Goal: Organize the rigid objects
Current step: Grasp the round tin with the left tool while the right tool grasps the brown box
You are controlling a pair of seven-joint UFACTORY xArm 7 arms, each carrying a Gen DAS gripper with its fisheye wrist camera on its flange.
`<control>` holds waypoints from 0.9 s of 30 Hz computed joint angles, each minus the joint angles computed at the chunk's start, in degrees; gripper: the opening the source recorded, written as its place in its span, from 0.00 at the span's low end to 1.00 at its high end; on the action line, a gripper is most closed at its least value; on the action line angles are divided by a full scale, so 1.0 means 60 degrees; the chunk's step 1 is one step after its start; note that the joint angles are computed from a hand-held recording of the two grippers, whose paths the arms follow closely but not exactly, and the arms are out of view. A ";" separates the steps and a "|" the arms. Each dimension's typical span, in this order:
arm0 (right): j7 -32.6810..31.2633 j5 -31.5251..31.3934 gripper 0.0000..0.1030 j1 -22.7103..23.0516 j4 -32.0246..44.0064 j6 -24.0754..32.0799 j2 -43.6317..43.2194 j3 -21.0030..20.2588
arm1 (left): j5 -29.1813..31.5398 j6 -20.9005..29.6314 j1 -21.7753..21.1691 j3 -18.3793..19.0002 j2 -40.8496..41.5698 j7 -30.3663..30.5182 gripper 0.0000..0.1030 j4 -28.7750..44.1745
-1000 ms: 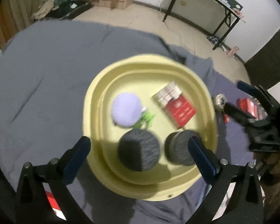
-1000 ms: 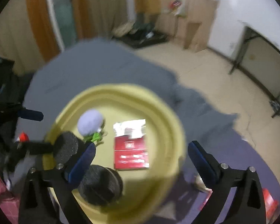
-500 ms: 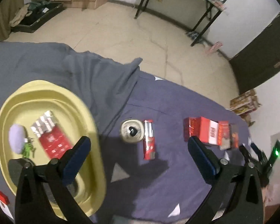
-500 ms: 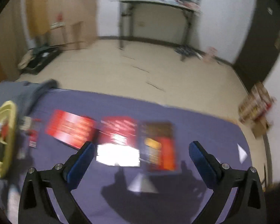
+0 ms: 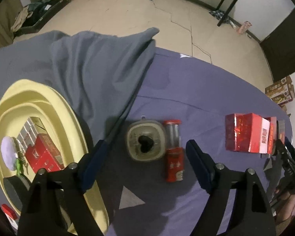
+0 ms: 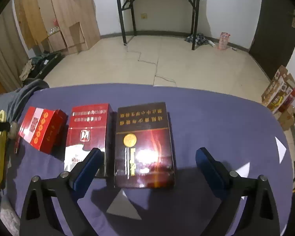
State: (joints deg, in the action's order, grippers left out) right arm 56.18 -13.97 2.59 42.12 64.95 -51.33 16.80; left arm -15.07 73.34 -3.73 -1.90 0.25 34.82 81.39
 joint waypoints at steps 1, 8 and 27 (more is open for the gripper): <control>-0.0055 -0.0020 0.87 0.0024 -0.0107 -0.0012 -0.0177 -0.0097 | 0.0019 0.0001 0.0009 0.0008 0.0044 0.0038 0.77 0.0007; -0.0178 0.0206 0.74 -0.0032 -0.0604 0.0134 -0.0925 -0.0293 | -0.0253 0.0127 0.0127 0.0049 0.0297 0.0300 0.72 0.0181; 0.0264 -0.0628 0.53 -0.0016 -0.0105 0.0812 0.0012 0.0540 | -0.0629 -0.0067 0.0236 -0.0072 0.0656 0.0921 0.48 0.0308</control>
